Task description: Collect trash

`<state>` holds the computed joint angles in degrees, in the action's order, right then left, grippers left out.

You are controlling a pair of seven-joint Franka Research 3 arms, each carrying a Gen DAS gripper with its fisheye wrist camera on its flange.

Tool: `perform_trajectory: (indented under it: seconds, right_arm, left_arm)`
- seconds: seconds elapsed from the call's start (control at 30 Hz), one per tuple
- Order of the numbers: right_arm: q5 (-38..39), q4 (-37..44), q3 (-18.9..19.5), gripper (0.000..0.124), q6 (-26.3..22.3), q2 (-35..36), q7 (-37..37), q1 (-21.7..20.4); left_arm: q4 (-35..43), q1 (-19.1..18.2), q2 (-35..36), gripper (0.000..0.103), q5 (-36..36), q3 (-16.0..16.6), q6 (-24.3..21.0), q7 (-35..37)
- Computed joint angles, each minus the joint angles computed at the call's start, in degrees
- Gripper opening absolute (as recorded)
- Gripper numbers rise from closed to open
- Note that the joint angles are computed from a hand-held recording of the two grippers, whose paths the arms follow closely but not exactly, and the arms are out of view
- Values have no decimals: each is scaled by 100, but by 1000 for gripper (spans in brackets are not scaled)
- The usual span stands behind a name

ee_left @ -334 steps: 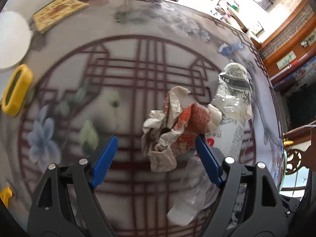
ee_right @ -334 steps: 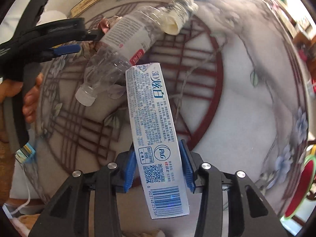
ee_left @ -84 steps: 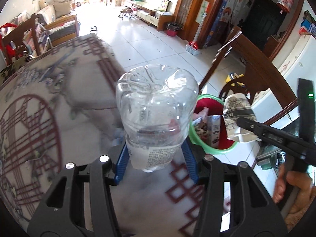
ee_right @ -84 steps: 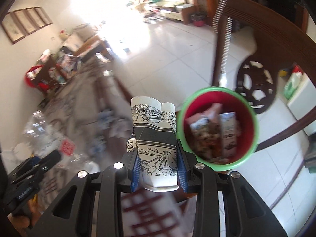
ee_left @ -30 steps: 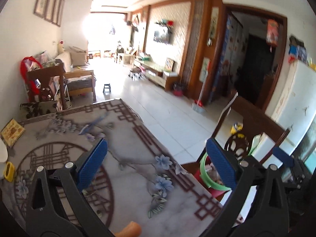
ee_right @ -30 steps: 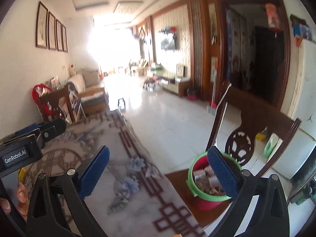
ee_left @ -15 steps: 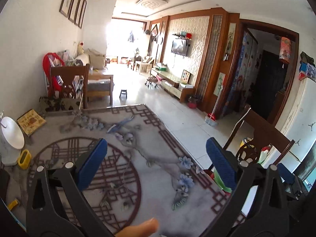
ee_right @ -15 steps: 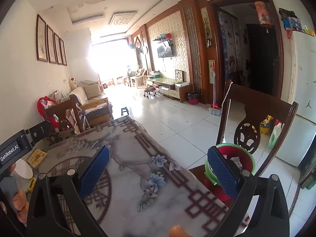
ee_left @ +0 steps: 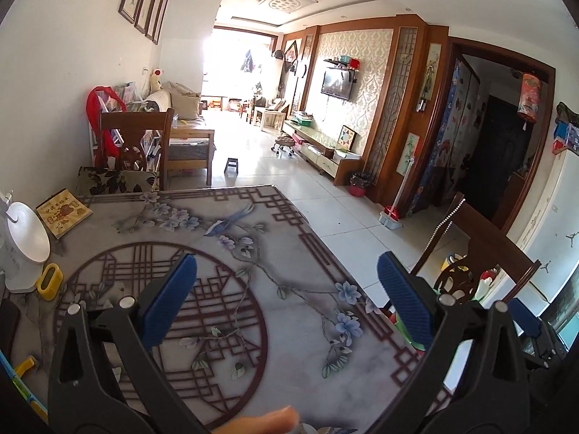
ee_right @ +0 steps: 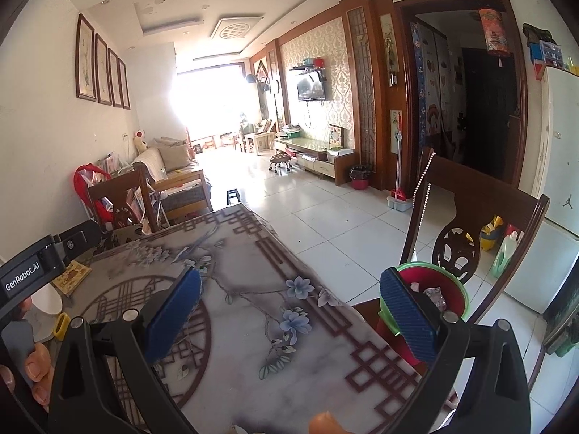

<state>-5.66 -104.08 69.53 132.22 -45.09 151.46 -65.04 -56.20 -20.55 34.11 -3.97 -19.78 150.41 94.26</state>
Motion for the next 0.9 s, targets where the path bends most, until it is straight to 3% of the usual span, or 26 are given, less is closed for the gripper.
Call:
perform_trajectory:
  seconds: [0.9]
  right_arm:
    - [243,-4,226,96,99,232,-264,-213]
  left_arm:
    - [794,-250,508,98,324,251,-561,-267]
